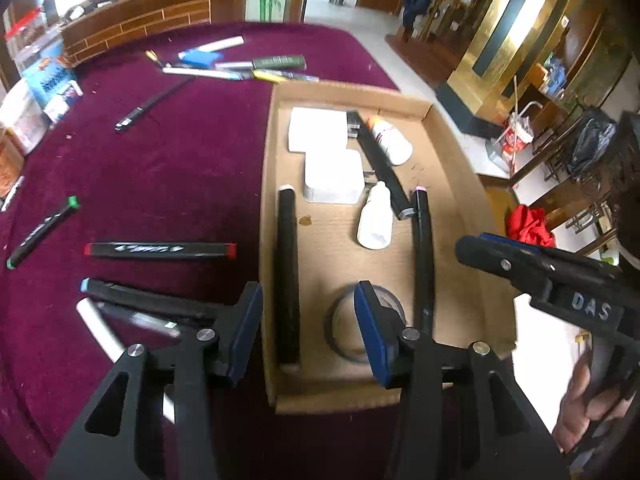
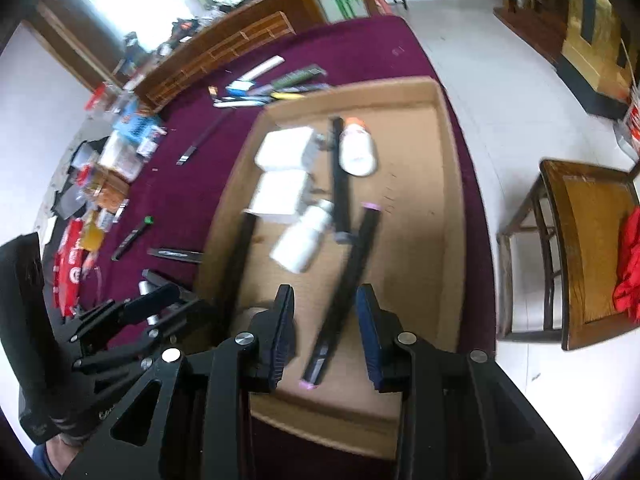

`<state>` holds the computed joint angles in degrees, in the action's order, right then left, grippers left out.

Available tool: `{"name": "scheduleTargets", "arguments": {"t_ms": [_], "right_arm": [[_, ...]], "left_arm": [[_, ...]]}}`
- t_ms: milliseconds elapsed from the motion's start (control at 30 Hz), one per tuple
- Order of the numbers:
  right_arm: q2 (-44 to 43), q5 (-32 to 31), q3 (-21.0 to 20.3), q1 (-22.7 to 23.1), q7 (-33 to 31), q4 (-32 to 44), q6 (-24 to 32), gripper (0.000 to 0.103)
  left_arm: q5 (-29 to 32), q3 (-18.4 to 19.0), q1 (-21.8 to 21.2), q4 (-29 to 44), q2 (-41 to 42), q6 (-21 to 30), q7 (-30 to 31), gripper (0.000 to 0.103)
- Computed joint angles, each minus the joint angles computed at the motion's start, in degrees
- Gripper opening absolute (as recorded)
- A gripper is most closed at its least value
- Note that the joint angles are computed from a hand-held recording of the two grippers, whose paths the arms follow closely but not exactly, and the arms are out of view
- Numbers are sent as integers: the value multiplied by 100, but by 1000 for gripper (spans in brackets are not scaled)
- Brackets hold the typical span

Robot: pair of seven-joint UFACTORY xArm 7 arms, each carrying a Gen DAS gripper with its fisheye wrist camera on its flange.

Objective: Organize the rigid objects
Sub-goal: 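Open the left gripper to drop its marker while the right gripper releases its marker, then move both grippers from the tray back over the remaining markers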

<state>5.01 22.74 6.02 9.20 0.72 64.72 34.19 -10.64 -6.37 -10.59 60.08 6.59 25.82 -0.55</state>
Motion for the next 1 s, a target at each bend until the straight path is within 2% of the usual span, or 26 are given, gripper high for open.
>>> {"name": "scheduleTargets", "arguments": {"t_ms": [67,267,400,533,767,1000], "right_arm": [[-25,292,90,42,-185,43,-41,29],[219,552,347,375,-232,383,-13,29],[603,655,611,682,-342,819,183,29],[1183,498,879,1099,-339,1520,443,29],[2126,-17,1108,1803,-122,2660,852,29],[2950,-429,1200,2440,122,3714,1470,29]], "left_arm": [[-201,17,72,-291,-321,-112,158,46],[-348,368,250,-1534,-1610,-351,293,46],[117,544,627,-2327,-2465,-412,-29,46],[252,873,997,-2991,-3206,-331,-132,46],[576,1277,1771,-3904,-4479,-141,-24,46],[926,1489,2683,-4534,-5556,171,190,46]]}}
